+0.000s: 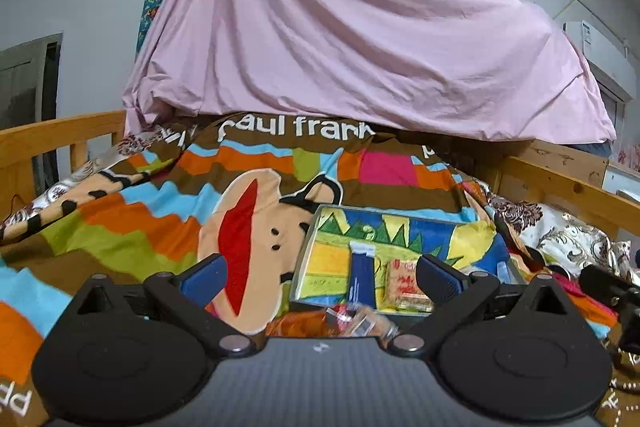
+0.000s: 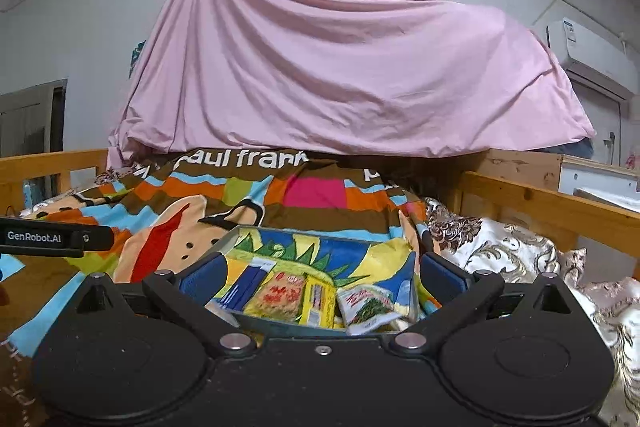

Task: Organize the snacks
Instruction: 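Withdraw both grippers up from the tray, then grasp the gold jerky bag with right gripper while left gripper grasps the clear dark-jerky pack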

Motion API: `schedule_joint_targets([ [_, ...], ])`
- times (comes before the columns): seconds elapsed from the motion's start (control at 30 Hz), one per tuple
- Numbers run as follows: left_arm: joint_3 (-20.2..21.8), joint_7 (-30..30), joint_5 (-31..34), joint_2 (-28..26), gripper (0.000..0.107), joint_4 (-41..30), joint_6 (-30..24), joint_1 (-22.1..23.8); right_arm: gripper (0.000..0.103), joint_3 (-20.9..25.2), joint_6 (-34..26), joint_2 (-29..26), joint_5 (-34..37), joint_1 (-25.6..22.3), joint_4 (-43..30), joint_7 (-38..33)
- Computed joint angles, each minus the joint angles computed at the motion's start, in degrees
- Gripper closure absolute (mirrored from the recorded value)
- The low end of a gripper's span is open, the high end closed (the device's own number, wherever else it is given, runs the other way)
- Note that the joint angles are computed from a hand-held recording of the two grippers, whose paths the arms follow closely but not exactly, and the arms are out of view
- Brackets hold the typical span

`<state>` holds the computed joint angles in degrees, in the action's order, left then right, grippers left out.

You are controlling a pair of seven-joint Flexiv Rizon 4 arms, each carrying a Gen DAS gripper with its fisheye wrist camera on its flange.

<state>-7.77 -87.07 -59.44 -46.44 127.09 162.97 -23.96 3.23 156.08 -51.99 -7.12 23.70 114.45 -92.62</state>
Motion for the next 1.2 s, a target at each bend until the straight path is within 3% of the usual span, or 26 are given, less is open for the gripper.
schedule_joint_targets([
  [0.37, 0.80, -5.03, 4.18, -1.24, 0.004, 6.55, 0.72, -0.30, 0.001, 1.10, -3.61, 1.76, 0.10, 1.46, 6.60, -0.96],
  [0.7, 2.87, -4.58, 13.00, -2.75, 0.004, 7.92, -2.50, 1.74, 0.001, 1.09, -9.71, 1.34, 1.19, 2.93, 5.67, -1.71],
  [1.0, 5.12, -0.24, 22.18, -3.35, 0.004, 6.26, -8.83, 4.27, 0.001, 1.54, -16.84, 0.89, -2.57, 1.18, 2.51, 0.62],
  [1.2, 6.29, 5.60, 24.26, -4.06, 0.004, 4.04, -11.80, 3.79, 0.001, 1.60, -23.97, -0.65, -7.11, -0.33, -3.31, 3.33],
])
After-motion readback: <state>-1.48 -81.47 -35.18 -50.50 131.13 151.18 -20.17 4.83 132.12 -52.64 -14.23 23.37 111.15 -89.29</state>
